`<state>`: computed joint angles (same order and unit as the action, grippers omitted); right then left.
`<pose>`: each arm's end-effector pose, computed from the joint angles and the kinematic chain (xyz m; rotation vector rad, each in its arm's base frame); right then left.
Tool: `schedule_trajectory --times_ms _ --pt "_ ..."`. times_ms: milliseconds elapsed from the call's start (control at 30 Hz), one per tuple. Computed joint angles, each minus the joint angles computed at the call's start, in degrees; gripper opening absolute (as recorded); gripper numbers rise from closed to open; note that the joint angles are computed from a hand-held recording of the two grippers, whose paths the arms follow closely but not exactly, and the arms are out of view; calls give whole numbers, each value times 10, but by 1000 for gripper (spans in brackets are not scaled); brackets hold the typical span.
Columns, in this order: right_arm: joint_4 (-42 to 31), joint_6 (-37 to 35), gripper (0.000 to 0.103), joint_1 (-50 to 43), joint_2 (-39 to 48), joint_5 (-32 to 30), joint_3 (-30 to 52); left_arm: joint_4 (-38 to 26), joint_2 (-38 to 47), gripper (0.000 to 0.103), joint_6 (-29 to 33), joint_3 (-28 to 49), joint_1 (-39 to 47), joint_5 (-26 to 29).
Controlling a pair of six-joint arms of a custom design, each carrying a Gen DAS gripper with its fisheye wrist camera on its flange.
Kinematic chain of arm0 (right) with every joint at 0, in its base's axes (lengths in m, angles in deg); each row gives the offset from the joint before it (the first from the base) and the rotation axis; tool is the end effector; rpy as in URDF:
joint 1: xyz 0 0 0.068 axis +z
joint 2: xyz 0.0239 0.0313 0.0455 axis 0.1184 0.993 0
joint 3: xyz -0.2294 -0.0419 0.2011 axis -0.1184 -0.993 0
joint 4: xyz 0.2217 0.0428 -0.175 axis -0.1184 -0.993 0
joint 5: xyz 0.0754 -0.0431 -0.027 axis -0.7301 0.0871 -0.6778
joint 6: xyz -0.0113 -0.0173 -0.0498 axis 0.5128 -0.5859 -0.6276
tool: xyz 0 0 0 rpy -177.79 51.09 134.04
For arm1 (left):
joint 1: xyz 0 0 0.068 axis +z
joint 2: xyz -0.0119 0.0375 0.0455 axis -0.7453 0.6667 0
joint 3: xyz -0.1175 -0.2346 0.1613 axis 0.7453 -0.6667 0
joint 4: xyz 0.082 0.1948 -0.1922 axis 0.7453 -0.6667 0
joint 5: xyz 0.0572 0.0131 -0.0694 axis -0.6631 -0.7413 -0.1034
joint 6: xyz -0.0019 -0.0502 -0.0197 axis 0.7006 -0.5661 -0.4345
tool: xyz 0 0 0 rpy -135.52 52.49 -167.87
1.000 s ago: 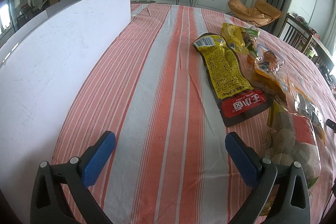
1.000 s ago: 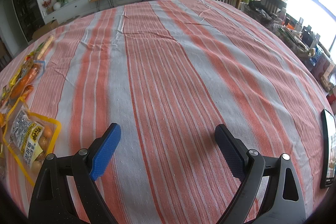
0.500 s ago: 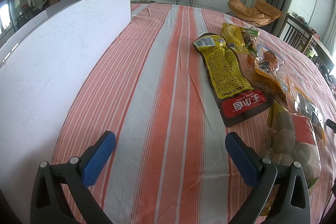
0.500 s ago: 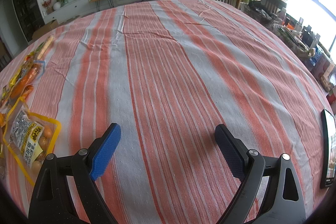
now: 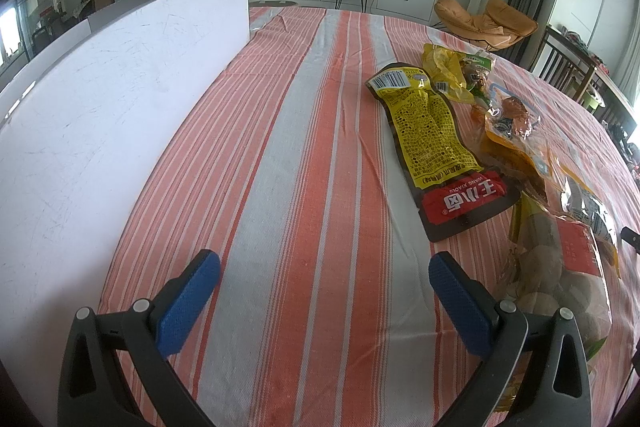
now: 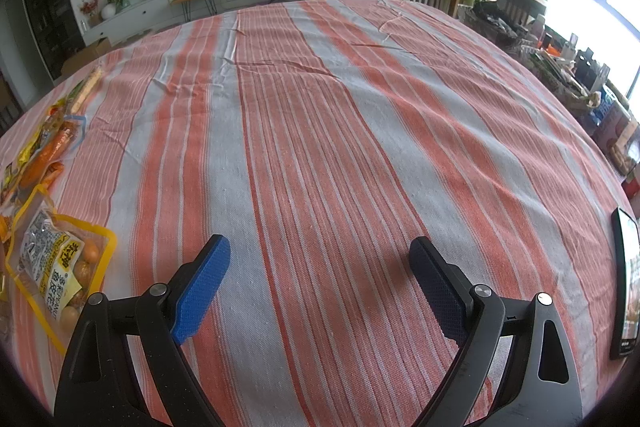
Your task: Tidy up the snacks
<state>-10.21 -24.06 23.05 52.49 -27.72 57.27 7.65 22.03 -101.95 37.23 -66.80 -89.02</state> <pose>0.3262 0.0928 0.1690 -0.2470 2.4779 0.0661 0.1377 -0.0306 0.1317 -0.7434 2.3799 0.1176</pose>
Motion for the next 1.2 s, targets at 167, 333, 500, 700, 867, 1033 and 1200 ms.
schedule_trajectory --times_ms 167,333,500,700,867,1033,1200 --pt "-1 0 93 0 0 0 1 0 0 103 0 0 0 0" --pt "0 0 93 0 0 0 0 1 0 103 0 0 0 0" --pt "-2 0 93 0 -1 0 1 3 2 103 1 -1 1 0" --pt "0 -1 93 -1 -1 -1 0 6 3 103 2 -1 2 2" --pt "0 -1 93 -1 0 -1 0 -11 -85 103 43 -24 35 48" --pt "0 -1 93 -1 0 -1 0 -95 -158 102 29 -4 61 133" --pt "1 -1 93 -1 0 -1 -1 -77 -134 103 19 63 -35 179"
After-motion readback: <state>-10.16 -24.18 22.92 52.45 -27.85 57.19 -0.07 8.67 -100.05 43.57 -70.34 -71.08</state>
